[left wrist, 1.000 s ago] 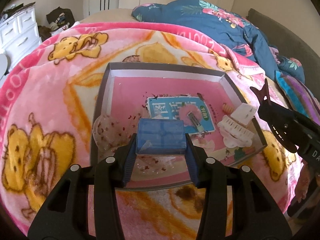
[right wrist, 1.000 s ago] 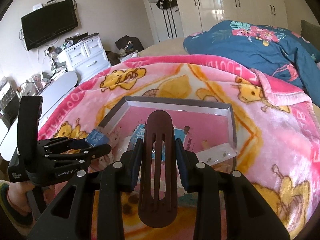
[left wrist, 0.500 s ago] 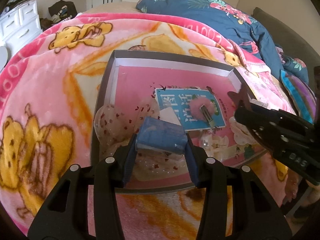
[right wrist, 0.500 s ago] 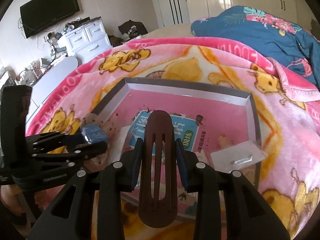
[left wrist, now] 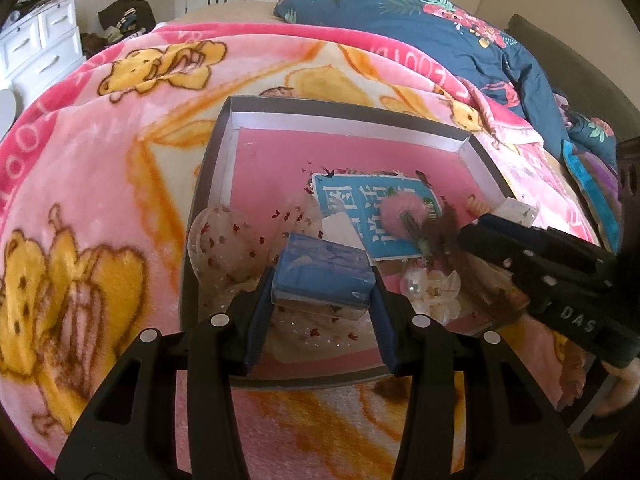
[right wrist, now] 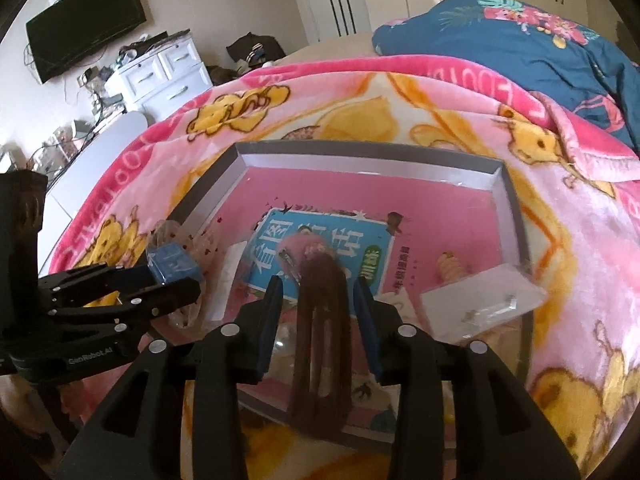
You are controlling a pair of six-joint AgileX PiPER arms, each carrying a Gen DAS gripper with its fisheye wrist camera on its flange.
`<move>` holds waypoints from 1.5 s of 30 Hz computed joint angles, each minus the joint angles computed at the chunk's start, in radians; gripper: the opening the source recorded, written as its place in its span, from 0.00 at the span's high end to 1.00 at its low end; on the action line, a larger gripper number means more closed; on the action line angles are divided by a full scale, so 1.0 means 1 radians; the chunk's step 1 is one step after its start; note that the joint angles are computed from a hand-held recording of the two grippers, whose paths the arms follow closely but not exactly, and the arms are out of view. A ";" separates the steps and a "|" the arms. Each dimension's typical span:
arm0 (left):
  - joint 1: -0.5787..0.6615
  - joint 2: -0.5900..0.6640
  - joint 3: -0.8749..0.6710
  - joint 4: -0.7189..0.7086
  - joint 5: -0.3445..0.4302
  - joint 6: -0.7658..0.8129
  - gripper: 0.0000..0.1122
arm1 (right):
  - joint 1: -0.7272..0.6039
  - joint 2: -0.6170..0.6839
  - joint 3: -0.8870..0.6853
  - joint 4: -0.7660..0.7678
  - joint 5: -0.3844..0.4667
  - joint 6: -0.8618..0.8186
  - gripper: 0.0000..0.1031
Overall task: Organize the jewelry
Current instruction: 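Open the left tool to drop the blue clip while the right drops the comb clip in the box, then withdraw both open tools from the box back over the blanket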
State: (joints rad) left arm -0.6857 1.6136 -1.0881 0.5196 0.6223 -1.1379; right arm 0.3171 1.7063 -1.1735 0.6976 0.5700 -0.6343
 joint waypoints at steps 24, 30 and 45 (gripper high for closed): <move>-0.295 -0.142 -0.112 0.211 0.334 -0.241 0.17 | -0.285 -0.500 0.245 0.095 0.176 -0.096 0.13; -0.405 -0.187 -0.094 0.277 0.456 -0.349 0.17 | -0.298 -0.629 0.295 0.058 0.188 -0.072 0.05; -0.624 -0.198 0.066 0.317 0.545 -0.613 0.17 | -0.185 -0.831 0.516 -0.083 0.071 0.081 0.04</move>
State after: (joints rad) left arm -1.3097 1.4160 -1.0225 0.8368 1.1670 -1.7506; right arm 0.1321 0.8749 -0.6573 0.6144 0.6409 -0.5535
